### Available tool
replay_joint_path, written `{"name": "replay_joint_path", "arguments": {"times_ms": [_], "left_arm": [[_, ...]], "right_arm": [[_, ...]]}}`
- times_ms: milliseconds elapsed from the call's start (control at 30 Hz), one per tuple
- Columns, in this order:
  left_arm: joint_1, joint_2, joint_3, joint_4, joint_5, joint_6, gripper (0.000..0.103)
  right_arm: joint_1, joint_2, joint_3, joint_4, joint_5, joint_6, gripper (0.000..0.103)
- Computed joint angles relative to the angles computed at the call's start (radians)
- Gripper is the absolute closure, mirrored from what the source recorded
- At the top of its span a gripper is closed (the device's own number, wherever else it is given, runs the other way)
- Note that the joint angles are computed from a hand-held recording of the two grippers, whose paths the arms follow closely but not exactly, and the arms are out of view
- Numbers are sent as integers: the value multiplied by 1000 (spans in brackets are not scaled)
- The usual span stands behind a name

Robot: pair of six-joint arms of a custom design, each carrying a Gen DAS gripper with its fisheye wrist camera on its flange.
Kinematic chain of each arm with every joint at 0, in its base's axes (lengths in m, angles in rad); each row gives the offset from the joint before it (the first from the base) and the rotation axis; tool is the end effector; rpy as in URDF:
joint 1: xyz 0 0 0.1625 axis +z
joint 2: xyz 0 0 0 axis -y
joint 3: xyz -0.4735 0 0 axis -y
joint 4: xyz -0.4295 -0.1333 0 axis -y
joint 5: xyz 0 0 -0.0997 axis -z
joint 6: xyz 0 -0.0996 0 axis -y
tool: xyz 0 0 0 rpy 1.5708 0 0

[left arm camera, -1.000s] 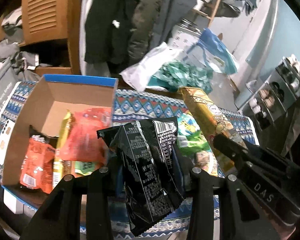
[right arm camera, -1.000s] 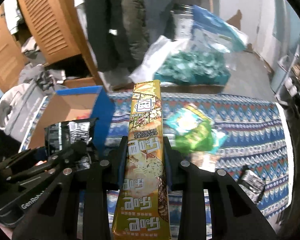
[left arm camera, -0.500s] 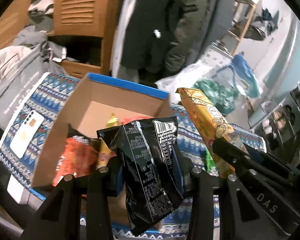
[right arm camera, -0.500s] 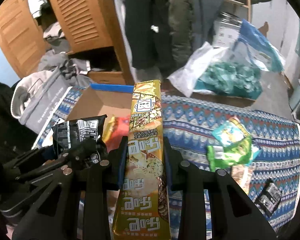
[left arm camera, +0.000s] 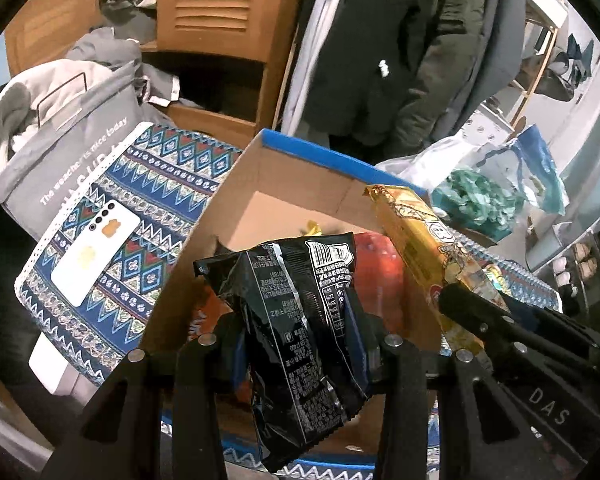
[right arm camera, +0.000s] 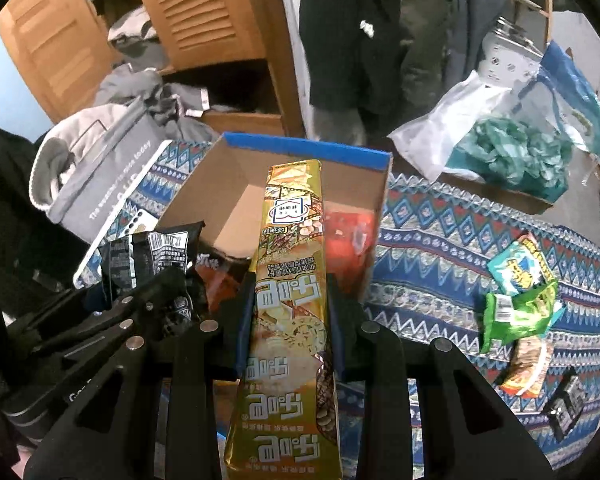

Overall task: Organize snacks
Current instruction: 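Open both tools to drop the pack and bar into the box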

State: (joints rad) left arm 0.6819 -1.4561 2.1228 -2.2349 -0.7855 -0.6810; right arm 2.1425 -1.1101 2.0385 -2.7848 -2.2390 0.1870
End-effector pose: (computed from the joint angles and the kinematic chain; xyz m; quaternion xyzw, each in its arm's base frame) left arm -0.2530 -0.4678 0.2966 0.0964 0.9189 -0.2696 0.2715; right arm 0.3770 -0.4537 0.1958 0.1330 -0.9268 0.2451 0.2517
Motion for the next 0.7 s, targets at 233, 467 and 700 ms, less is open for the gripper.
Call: {"name": "replay_joint_path", "arguments": {"times_ms": [233,467,700], "left_arm": [[44,1,-5,33,-19,-18,61],[42,18,-23,127,25,-59,30],[34,6,-25,113,-21,-67,26]], "right_arm": [[-12,32,-17,8,24,3,68],[-4,41,-23,-5,-11,-27,60],[-10,7,-1,-25,-37,-12,37]]}}
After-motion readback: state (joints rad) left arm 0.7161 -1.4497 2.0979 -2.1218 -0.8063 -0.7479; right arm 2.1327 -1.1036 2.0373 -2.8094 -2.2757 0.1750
